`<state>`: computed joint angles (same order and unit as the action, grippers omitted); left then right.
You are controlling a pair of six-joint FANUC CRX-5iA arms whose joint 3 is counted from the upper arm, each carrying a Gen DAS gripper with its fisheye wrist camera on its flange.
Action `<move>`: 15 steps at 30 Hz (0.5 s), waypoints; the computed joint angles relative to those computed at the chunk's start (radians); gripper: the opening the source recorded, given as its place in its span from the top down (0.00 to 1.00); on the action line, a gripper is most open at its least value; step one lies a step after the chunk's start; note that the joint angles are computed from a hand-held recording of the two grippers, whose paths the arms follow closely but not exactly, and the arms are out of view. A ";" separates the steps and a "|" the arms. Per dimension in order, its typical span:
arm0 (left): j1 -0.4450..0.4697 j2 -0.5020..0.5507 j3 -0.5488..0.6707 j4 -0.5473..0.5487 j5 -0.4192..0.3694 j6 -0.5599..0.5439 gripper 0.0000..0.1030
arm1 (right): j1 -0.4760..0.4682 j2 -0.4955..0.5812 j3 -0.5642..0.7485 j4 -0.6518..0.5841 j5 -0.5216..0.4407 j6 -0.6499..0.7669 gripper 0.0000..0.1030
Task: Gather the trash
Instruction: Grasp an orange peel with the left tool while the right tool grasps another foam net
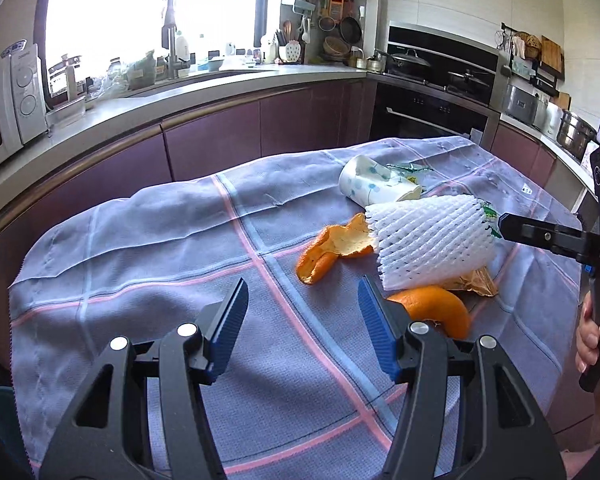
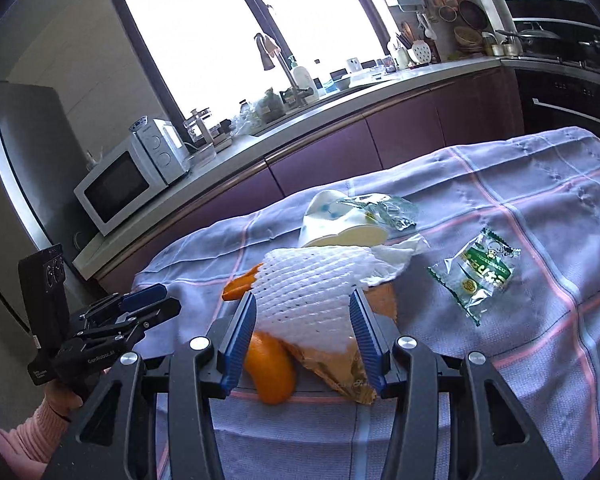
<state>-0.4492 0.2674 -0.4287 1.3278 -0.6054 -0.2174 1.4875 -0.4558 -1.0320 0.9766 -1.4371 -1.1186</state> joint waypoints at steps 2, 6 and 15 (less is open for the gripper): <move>-0.011 0.024 0.028 -0.040 0.009 0.038 0.45 | -0.004 -0.008 -0.015 0.005 0.013 -0.016 0.55; -0.016 0.067 0.093 -0.155 0.006 0.134 0.45 | -0.029 -0.016 -0.034 0.026 0.050 -0.027 0.55; -0.028 0.137 0.210 -0.345 -0.010 0.284 0.54 | -0.072 -0.016 -0.047 0.065 0.104 -0.022 0.65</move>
<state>-0.4770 0.4042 -0.2190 0.9829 -0.6157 0.0670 1.4156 -0.4722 -1.0786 1.0419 -1.3329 -1.1408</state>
